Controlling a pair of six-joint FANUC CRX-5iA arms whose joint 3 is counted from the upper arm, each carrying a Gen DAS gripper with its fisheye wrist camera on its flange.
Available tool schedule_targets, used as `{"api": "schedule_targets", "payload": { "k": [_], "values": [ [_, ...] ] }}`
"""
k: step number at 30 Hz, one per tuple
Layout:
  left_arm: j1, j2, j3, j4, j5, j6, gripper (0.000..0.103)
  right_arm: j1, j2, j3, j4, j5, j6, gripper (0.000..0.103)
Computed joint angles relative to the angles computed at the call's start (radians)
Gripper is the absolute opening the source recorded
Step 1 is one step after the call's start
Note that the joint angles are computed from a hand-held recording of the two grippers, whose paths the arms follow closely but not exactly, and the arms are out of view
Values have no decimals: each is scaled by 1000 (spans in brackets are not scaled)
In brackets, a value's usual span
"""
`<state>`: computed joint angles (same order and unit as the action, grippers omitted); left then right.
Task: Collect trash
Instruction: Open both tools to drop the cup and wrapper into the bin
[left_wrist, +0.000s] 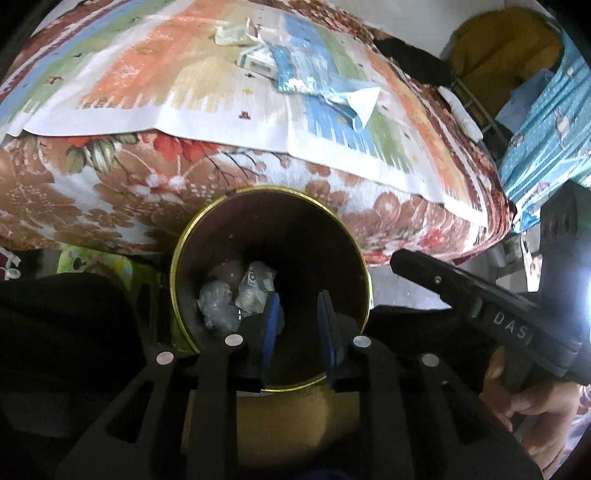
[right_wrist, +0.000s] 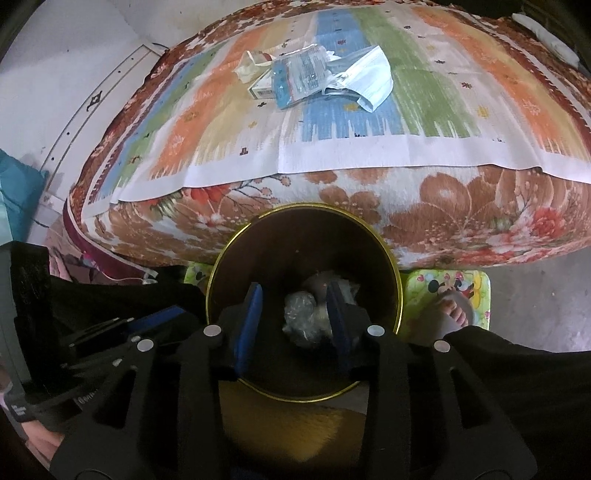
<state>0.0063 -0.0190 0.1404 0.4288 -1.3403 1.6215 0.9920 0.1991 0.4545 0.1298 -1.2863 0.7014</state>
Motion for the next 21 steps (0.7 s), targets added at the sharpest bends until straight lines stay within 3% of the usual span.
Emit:
{"api": "schedule_targets", "payload": {
  "k": [4,12,21],
  "values": [
    [-34,7,66,-107,1,6,27,10,2,-3,34,10,-7,42],
    [-13,24,151,-155,-2,-3,30,9,-13,-18,71,64,-5,49],
    [-23,137,415,-295,-3,-76,42,-5,45,78,146,73,103,54]
  ]
}}
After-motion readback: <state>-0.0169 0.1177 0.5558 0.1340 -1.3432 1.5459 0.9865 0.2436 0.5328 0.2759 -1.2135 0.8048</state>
